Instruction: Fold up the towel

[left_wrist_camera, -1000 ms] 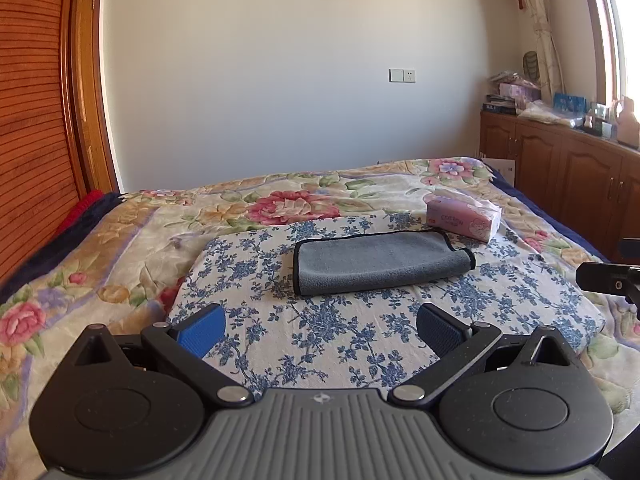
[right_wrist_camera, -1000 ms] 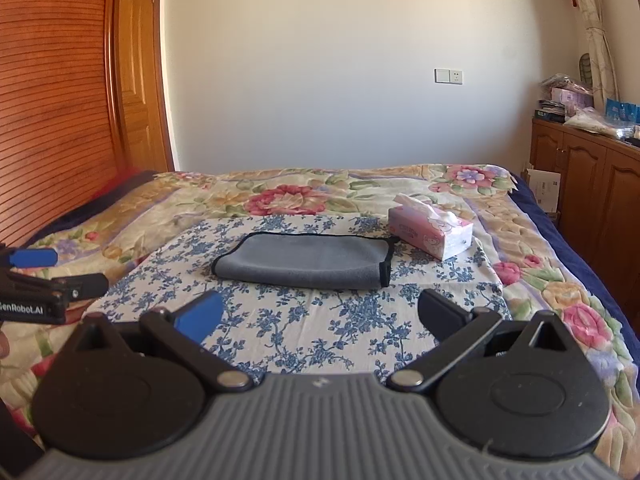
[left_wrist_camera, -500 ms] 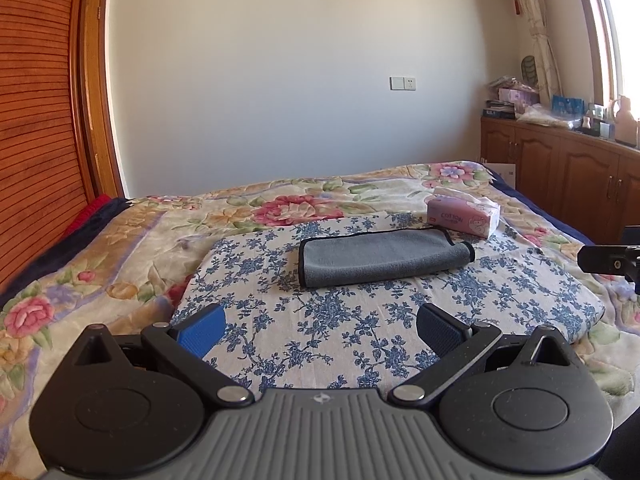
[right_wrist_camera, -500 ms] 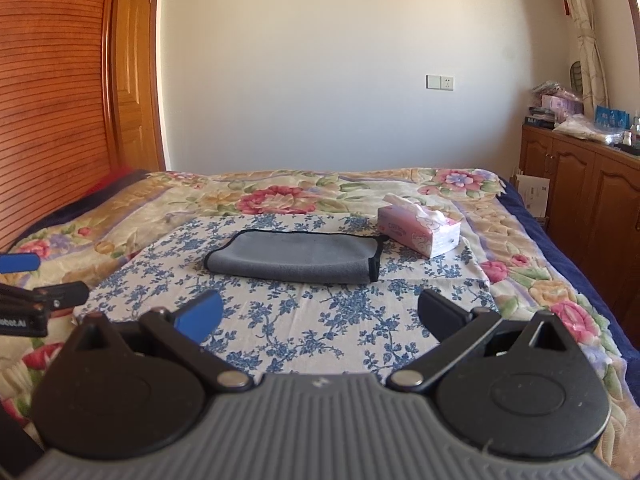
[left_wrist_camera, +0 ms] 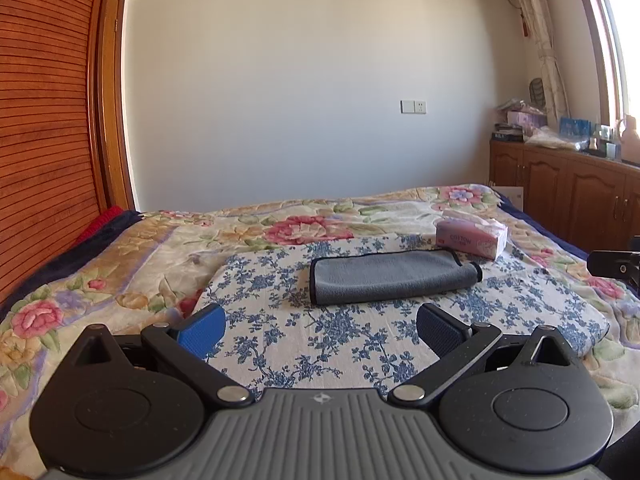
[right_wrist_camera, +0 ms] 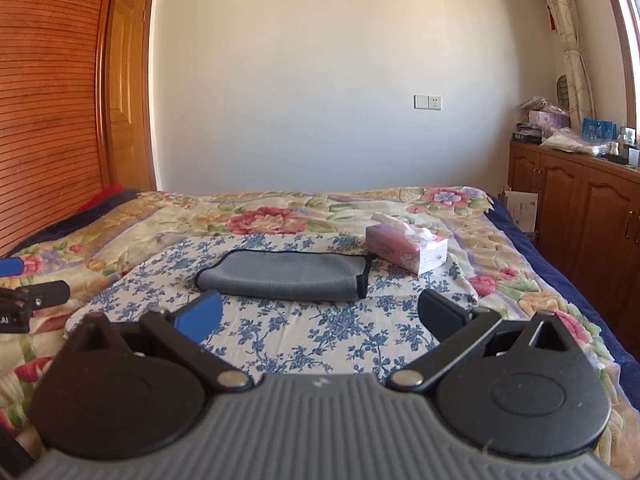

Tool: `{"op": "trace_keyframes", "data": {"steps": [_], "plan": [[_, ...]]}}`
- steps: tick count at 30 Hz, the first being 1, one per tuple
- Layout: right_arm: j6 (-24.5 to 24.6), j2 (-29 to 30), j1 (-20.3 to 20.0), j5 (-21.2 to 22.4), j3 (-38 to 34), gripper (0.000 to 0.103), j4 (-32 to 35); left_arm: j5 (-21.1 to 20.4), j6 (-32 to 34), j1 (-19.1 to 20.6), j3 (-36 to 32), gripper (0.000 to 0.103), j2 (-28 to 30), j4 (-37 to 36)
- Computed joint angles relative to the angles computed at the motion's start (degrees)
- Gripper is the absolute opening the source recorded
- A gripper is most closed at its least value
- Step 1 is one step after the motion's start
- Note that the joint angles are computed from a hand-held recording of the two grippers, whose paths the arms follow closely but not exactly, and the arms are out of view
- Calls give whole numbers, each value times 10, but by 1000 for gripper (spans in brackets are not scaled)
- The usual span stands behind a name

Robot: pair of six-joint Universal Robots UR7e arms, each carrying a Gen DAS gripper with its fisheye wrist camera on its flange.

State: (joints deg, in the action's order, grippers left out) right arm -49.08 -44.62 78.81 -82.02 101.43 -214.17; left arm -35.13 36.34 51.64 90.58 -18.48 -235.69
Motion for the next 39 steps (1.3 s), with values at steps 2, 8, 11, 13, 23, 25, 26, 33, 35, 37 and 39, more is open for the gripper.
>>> {"op": "trace_keyframes", "data": {"steps": [2,8,11,13,23,25,26,33,35,37,39], "plan": [[0,1,-1,3,2,103,-10,-3,10,0,0,103,1,-10],[1,6,-4,14,3,103,-43,-10,27,-1,-3,103,5,-29],[6,8,-5,14,1,103,-49,-11,31,-1,-4,103,6,-37],[10,8,-5,13,0,103,-53,-13,33,0,-2,103,6,-41],[12,10,-6,13,0,103,-56,-15,40,1,-6,103,10,-45],[12,10,-6,12,-1,103,-56,-15,40,1,-6,103,10,-45],[12,10,-6,12,0,103,-56,-15,39,1,-6,103,9,-44],[11,10,-5,10,-1,103,-56,-14,37,1,-4,103,9,-42],[11,10,-5,10,-1,103,-56,-14,38,1,-5,103,9,-42],[11,11,-5,9,-1,103,-55,-14,38,1,-5,103,9,-42],[11,11,-5,9,-1,103,-55,-14,37,1,-4,103,9,-42]]}}
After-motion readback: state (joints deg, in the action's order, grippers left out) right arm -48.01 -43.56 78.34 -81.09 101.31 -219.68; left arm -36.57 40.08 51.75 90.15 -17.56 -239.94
